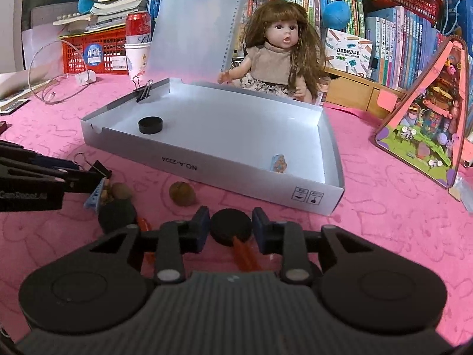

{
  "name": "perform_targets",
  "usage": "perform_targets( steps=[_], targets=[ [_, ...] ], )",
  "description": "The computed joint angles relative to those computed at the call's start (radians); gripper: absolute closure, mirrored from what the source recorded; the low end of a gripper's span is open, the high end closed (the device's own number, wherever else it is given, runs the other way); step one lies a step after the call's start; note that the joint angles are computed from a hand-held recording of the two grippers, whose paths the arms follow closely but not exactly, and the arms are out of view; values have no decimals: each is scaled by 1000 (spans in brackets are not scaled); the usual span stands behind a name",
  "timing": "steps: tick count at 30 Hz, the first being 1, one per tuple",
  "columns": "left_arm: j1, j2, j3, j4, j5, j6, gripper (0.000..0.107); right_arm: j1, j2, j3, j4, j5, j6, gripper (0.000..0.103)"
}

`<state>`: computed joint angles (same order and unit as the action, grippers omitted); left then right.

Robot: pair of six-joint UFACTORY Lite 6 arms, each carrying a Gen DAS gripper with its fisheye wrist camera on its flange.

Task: Organize rigid objects
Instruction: 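Grasp a black binder clip with the left gripper while the right gripper grasps a black disc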

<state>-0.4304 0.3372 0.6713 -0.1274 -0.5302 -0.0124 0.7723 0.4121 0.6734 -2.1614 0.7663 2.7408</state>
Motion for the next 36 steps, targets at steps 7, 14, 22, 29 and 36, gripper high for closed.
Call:
perform_targets(
  steps=[7, 14, 22, 29, 36],
  targets=[
    [8, -22, -20, -90, -2, 110, 70, -19, -18, -9, -5, -24, -27, 46],
    [2, -34, -35, -222, -24, 233, 69, -40, -34, -21, -60, -48, 23, 44],
    [20, -39, -33, -83, -12, 100, 71, -24, -42, -22, -112, -67, 69, 43],
    [10, 6, 6, -116, -5, 108, 71, -30, -46, -32, -122, -67, 74, 47],
    [18, 20, 11, -96, -16, 88, 71, -37, -19, -14, -116, -63, 80, 47]
  ],
)
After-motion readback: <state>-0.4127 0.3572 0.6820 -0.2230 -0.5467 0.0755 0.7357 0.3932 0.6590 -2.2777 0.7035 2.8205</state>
